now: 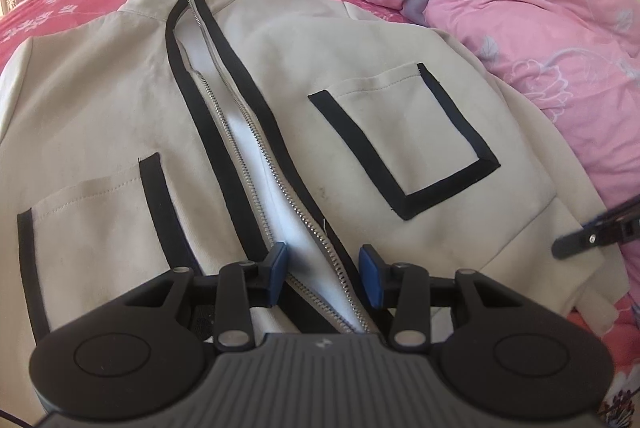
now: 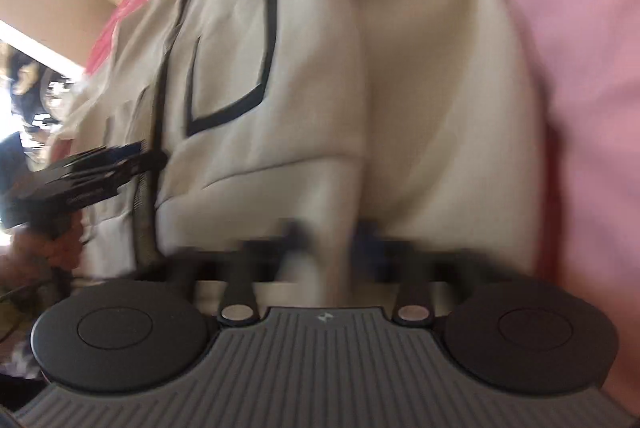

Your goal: Fold clothes

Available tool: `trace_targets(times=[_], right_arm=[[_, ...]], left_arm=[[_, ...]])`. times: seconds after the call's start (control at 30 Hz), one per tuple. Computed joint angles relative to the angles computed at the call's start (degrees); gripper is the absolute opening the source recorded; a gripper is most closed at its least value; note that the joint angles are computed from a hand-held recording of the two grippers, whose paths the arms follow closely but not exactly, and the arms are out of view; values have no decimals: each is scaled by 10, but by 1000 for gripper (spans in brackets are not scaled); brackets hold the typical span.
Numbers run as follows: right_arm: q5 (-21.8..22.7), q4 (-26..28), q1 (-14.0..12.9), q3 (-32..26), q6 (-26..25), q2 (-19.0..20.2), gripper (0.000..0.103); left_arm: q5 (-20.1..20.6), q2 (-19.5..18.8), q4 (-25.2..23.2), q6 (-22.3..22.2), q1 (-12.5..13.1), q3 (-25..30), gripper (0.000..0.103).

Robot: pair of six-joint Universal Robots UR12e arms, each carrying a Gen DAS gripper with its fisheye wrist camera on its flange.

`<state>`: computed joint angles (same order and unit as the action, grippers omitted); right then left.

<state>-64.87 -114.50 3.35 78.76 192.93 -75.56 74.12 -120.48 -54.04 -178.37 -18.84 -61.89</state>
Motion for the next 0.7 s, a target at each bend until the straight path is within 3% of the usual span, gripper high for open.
trace_targets(times=[0.2, 0.3, 0.37, 0.57, 0.7], right_arm=[[-66, 41, 15, -22, -43, -2, 8], [-70, 45, 12, -19, -22, 2, 8], [-76, 39, 11, -19, -18, -3, 15], [-179, -15, 22, -17, -79, -22, 24], [-237, 25, 26, -6, -109, -13, 24]], left_arm=[[0, -1, -3, 7, 0, 1, 44], [4, -1, -4, 23, -1, 2, 44], [2, -2, -7, 28, -1, 4, 43], [-9, -2, -16, 13, 3, 9, 43], [-7, 0, -12, 12, 3, 5, 43]])
